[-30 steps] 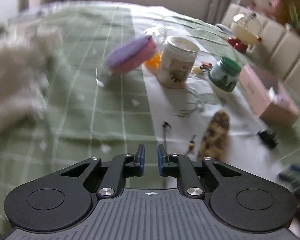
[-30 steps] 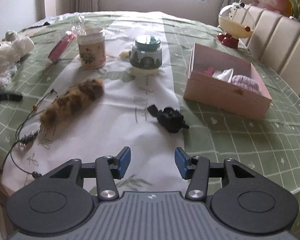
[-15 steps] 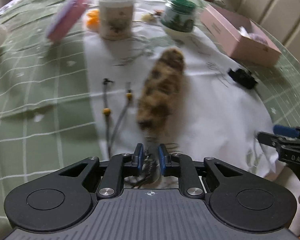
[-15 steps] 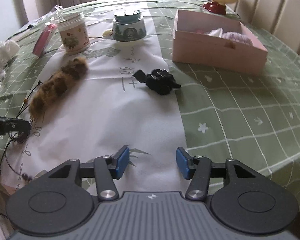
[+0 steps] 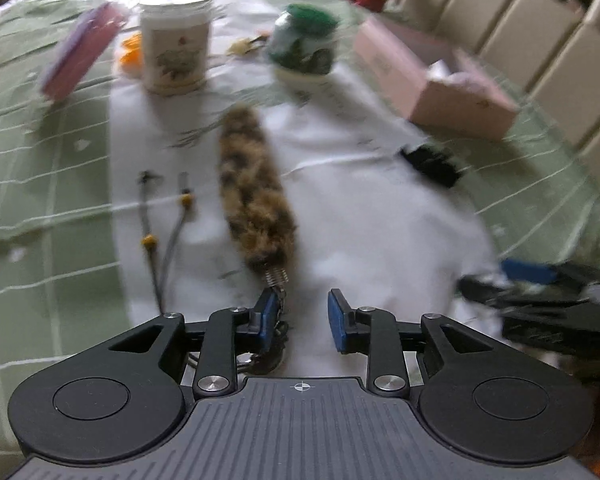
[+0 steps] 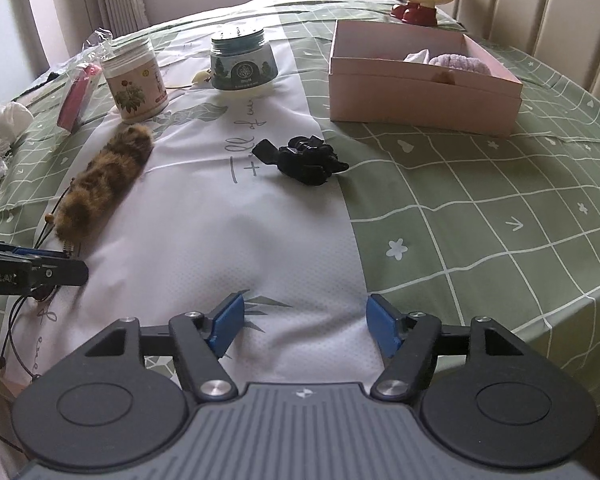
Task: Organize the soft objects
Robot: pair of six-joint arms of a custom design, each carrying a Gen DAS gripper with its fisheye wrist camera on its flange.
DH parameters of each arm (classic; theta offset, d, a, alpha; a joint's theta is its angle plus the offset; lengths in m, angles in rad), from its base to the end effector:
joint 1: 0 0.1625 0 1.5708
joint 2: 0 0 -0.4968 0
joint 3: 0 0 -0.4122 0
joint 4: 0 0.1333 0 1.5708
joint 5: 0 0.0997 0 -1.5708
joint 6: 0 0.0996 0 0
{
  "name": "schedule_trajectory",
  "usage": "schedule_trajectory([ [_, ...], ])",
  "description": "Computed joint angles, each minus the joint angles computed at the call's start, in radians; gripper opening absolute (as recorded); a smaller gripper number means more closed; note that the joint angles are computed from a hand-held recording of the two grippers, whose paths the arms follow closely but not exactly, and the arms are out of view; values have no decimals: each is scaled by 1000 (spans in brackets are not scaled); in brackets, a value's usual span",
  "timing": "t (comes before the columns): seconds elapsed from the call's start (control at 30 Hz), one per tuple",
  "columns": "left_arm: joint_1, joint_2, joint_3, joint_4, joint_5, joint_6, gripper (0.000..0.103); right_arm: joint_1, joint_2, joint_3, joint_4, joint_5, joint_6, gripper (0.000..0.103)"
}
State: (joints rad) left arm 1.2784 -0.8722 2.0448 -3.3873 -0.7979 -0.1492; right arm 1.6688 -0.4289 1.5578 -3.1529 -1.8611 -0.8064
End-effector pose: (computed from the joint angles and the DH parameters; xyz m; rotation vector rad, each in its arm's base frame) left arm 0.0207 -0.6348 0.1658 -0.1501 2.3672 -0.9744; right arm 0.1786 -0.7456 -0.0456 1.0905 -2.4518 0.4440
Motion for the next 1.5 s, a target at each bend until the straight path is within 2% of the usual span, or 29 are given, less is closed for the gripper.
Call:
schedule_trajectory([
  [0.03,-5,5,8,-60,-11,37,31,0,2,1,-5,-1,-4,70],
  [0.1,-25,25,14,-187,16,115,31,-1,3,4,-17,1,-11,72],
  [0.17,-47,50,0,-297,101,170,31,-1,6,7,-29,0,-18,73],
  [0.23,-48,54,-19,-327,150,129,31,4,10,5,-34,-11,-22,73],
  [0.33,-18,27,-47,-223,134,-84,31,8,12,0,-27,-23,-15,74],
  [0.37,-9,27,-61,-179,128,-124,31,8,12,0,-29,-23,-15,74],
  [0.47,4,46,-107,-22,149,-181,31,6,14,8,-50,-20,-22,75],
  [0.53,12,55,-124,68,131,-207,31,5,13,15,-61,-20,-28,76],
  [0.57,13,64,-126,72,131,-195,31,5,13,18,-64,-18,-34,77],
  [0.63,2,100,-127,11,177,-120,31,2,12,21,-69,-13,-28,80],
  [0.7,-7,118,-121,-34,198,-62,31,-2,8,23,-51,-1,-4,91],
  [0.77,-12,134,-105,-102,198,4,31,-5,2,24,-6,14,-18,102],
  [0.83,-10,146,-88,-193,181,72,31,-7,4,36,-28,24,-61,103],
  [0.9,-7,159,-80,-257,166,137,32,-9,-1,29,2,39,-105,103],
  [0.93,-6,162,-78,-276,162,169,31,-7,-4,20,29,40,-119,102],
  [1.0,-1,166,-83,-294,152,198,26,-1,-11,1,47,64,-157,84],
  [1.07,5,162,-84,-294,134,201,21,4,-1,-17,-9,107,-236,83],
  [1.13,12,148,-80,-274,111,176,19,15,28,-74,-24,111,-305,83],
  [1.23,26,117,-76,-209,65,137,18,25,74,-205,97,100,-314,83],
  [1.33,33,89,-70,-150,34,125,17,31,112,-319,278,104,-350,76],
  [1.37,36,82,-67,-134,25,120,17,31,119,-338,316,105,-381,68],
  [1.4,39,74,-65,-117,12,112,17,33,127,-350,332,97,-420,56],
  [1.43,42,62,-61,-94,-5,100,17,34,135,-362,345,91,-451,50],
  [1.5,51,40,-56,-48,-51,74,16,32,141,-386,404,99,-460,33],
])
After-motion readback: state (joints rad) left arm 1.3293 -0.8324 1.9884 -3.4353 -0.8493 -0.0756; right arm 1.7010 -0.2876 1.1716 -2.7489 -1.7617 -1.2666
